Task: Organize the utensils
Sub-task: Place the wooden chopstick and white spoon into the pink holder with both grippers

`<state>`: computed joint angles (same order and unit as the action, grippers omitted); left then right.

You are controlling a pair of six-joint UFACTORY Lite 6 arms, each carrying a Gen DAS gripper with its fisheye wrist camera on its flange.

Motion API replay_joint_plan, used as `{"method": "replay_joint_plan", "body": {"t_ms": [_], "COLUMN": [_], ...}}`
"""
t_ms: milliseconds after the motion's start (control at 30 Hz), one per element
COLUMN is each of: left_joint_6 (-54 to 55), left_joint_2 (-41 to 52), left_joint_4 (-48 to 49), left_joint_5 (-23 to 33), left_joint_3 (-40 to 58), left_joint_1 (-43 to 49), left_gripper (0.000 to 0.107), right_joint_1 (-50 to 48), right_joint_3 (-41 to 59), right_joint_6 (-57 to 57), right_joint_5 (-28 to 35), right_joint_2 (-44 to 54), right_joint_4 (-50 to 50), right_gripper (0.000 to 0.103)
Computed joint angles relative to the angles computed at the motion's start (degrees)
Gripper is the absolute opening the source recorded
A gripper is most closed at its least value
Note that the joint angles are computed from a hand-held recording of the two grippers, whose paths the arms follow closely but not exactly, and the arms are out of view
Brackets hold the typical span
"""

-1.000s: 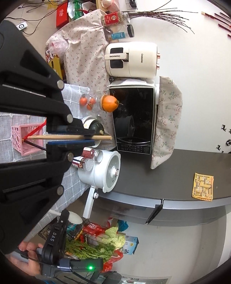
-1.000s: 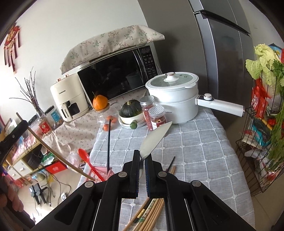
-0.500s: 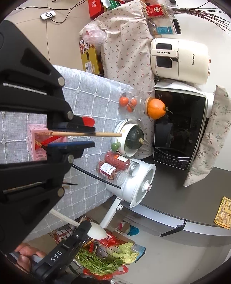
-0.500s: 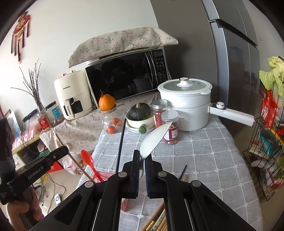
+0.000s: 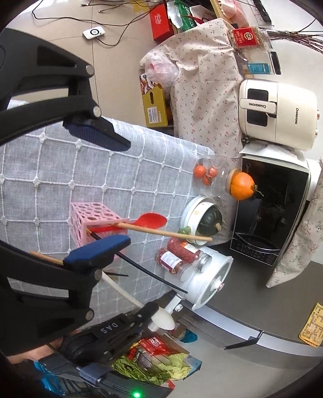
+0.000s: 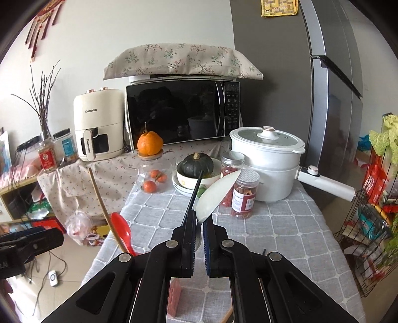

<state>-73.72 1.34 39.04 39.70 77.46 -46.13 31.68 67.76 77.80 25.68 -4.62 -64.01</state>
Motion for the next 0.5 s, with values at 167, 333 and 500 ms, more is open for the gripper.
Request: {"method": "replay_joint_plan", "body": {"t_ms": [167, 333, 500], "left_joint_6": [2.30, 4.33, 6.71], "left_joint_2": [-3.22, -5.56, -5.38], "left_joint_4": [-1.69, -4.06, -6.30], "left_joint_5": [0.37, -0.47, -0.32], "left_joint_3": [-4.72, -7.73, -8.14], "left_joint_1": [1.09, 2.47, 3.13], "left_gripper": [0.073, 0.073, 0.076], "right_joint_1": [4.37, 7.30, 8.20], "right_joint_3": [3.37, 6.88, 8.78], "right_joint_6": [8.12, 10.81, 7.46], "right_joint_5": [6.80, 11.24, 9.94], "right_joint_2": [6.35, 11.69, 13.53], "right_joint_4": [-8.12, -9.98, -6.03], "right_gripper": [0.005, 0.005, 0.009]}}
